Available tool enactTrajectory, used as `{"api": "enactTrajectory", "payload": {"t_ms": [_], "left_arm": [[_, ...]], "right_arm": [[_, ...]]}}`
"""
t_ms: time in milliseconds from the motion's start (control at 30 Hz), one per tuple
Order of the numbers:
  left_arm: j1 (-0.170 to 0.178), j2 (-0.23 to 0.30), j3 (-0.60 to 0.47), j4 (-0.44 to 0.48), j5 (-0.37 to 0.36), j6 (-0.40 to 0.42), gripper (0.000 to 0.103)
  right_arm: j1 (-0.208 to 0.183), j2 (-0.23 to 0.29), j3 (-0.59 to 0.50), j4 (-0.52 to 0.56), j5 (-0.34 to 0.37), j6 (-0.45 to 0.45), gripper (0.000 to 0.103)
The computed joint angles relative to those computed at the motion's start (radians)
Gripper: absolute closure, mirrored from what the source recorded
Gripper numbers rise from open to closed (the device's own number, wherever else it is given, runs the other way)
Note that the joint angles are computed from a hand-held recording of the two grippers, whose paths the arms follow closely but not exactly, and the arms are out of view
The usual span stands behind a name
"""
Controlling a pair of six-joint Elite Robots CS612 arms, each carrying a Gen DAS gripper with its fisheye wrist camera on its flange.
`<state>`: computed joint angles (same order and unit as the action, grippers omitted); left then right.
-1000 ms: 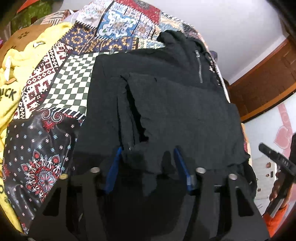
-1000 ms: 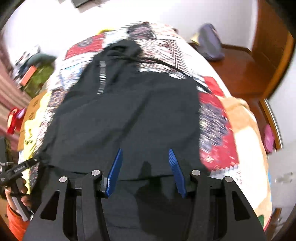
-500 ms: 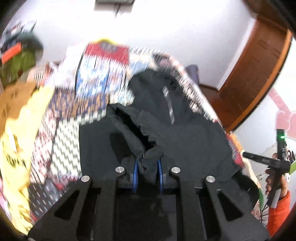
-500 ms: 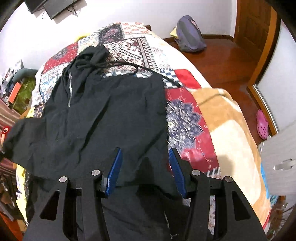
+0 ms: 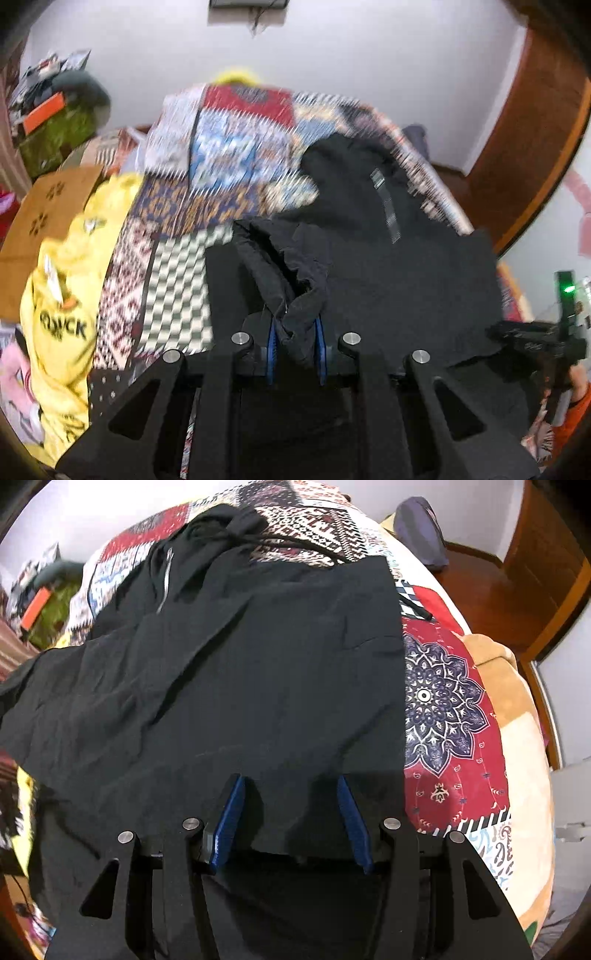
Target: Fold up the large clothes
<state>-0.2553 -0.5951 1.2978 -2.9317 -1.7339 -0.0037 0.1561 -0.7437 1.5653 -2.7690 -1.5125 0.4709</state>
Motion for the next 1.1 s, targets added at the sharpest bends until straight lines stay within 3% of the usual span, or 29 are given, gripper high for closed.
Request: {"api": "enactTrajectory", "payload": {"t_ms": [167, 300, 367, 433, 567, 833, 1000, 1100], "left_arm": [[0.004, 0.031, 0.0, 0.062, 0.032, 0.014, 0.085], [-0.001, 0.042, 0.008, 0.113, 0.06, 0.032, 0.075], [0.0, 0.038, 0.016, 0.121, 0.057, 0.032, 0.071], [-0.004, 0.028, 0.022, 0.139, 0.083, 0.047, 0.06], [-0.008, 0.005, 0.033, 0.162, 0.114, 0.107, 0.057], [-0.027, -0.046, 0.057, 0.03, 0.166, 0.206, 0.049], [-0.035, -0.043, 0.0, -0.022, 0.129, 0.21, 0.041], [-0.038, -0.028, -0.058, -0.002, 0.095, 0.191, 0.041]], "right_arm": [[0.011, 0.004, -0.007, 0.01, -0.026, -0.037, 0.049], [0.009, 0.003, -0.003, 0.01, -0.025, -0.043, 0.048], [0.008, 0.001, -0.003, 0.017, -0.02, -0.04, 0.048], [0.007, -0.005, -0.006, 0.038, -0.013, -0.036, 0.048], [0.0, -0.018, -0.004, 0.037, 0.0, -0.024, 0.048], [-0.014, -0.048, -0.006, -0.069, -0.034, -0.011, 0.048], [-0.016, -0.045, -0.049, -0.108, -0.071, -0.028, 0.048], [-0.017, -0.034, -0.085, -0.134, -0.088, -0.047, 0.048]]}}
